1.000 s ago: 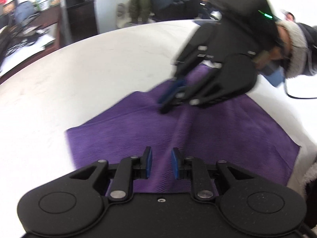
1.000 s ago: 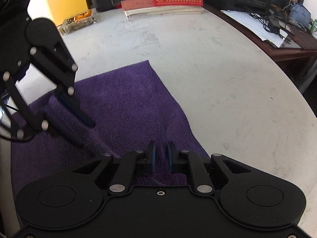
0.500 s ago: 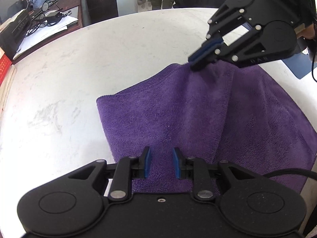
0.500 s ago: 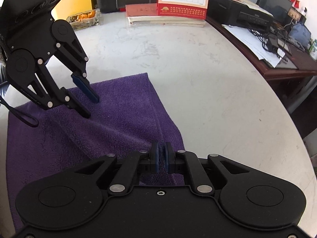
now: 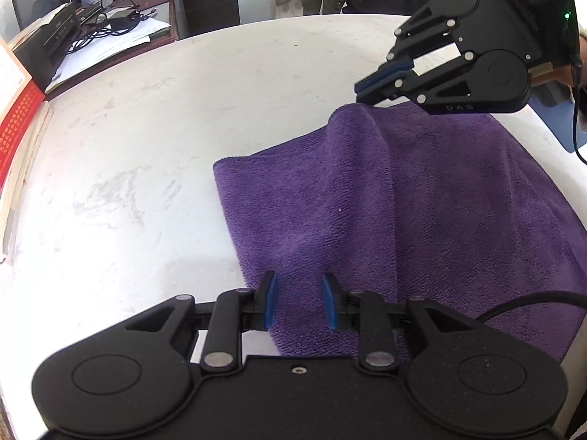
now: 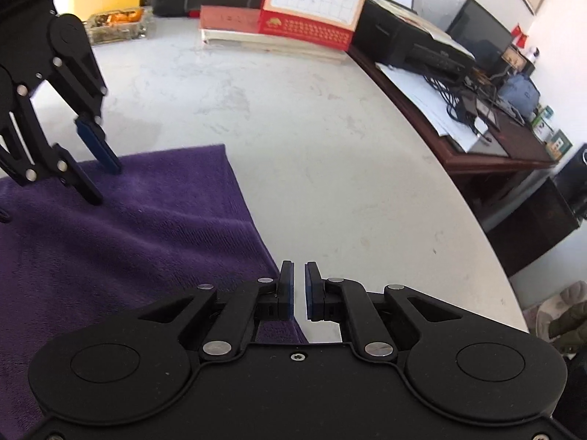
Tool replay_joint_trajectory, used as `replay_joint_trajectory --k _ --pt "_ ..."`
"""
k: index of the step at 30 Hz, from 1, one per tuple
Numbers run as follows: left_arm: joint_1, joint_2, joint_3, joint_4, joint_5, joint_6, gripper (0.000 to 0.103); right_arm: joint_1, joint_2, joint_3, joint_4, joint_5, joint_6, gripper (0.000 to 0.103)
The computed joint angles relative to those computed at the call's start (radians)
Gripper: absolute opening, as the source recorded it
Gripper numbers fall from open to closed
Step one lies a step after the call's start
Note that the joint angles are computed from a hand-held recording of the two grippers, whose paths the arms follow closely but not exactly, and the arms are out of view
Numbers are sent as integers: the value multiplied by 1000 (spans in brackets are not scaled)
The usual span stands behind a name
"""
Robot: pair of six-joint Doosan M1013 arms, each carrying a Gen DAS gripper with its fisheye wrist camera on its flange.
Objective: Fold towel
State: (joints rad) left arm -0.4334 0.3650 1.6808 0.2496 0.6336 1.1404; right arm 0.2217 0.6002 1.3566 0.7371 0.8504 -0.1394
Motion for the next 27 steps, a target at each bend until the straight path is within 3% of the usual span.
replay_joint_trajectory --k 2,6,15,25,27 --pt "1 0 -2 15 -3 -10 24 -4 0 -1 20 7 6 6" --pt "13 16 -23 21 -5 3 24 -20 9 -33 111 115 -1 6" --pt "12 34 -38 9 -28 66 24 20 89 -179 21 347 77 6" --pt "11 19 -10 10 -52 41 26 65 141 -253 -80 415 109 6" --pt "11 15 -4 11 -56 37 27 65 147 -259 -83 428 118 10"
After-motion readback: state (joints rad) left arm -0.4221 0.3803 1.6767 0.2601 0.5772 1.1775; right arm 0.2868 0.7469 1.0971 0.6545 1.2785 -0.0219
